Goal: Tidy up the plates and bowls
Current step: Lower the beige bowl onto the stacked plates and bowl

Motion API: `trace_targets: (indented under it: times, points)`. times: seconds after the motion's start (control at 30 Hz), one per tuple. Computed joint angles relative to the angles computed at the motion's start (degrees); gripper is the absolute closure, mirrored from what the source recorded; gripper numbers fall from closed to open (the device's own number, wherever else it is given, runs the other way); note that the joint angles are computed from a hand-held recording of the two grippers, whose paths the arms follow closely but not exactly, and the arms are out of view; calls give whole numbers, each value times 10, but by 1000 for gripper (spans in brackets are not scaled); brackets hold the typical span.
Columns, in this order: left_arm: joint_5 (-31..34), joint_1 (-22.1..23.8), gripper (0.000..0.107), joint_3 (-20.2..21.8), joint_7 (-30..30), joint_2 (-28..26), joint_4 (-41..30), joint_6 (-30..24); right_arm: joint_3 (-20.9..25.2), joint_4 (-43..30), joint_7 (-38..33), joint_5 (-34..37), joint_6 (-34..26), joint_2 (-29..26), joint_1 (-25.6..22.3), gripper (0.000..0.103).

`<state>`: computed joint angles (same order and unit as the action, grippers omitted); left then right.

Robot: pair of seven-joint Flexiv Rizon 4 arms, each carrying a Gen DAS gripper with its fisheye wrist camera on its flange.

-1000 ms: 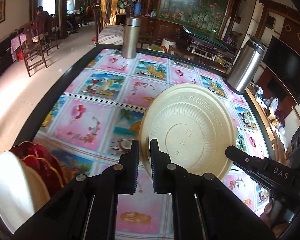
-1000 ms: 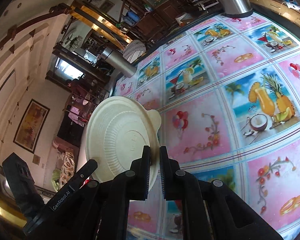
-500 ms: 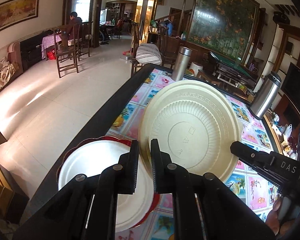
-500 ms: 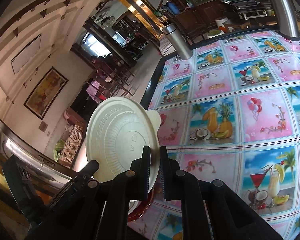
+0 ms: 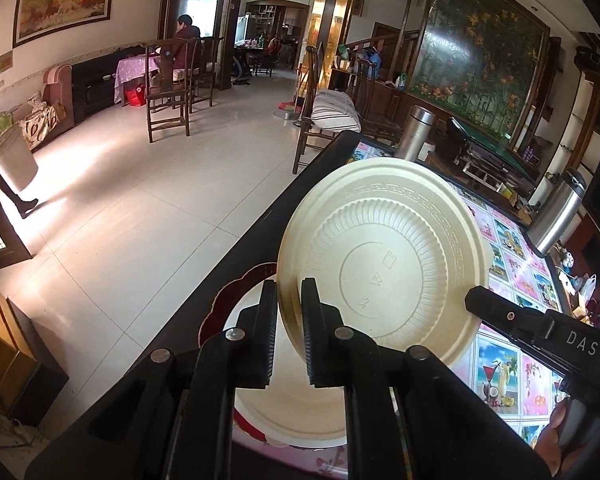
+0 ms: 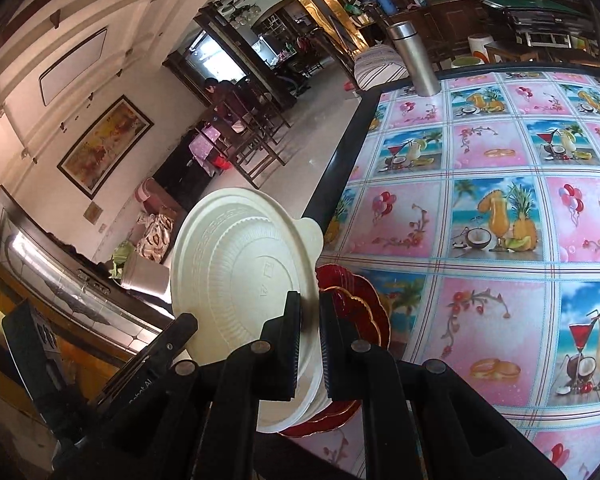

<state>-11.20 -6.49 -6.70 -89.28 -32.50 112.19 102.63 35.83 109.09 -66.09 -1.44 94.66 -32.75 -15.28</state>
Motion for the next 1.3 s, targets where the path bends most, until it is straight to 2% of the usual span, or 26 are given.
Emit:
trace_targets:
  times: [0.27,0.57,0.67,1.3]
  points:
    - [5,12,97,-3,-3,3,16,4,-17,1,3,-1,-2,0,26,94]
    - [2,8,96,10,-1,3,18,-1,-20,3,1,-1,-2,-5,38,94]
    - [-3,-5,96,27,-2,2,15,-5,-22,3,1,-3,-4,-6,44,94]
    - [-4,11,96,22,-1,0,25,-7,-54,-1,2,3,-16,-5,93,94]
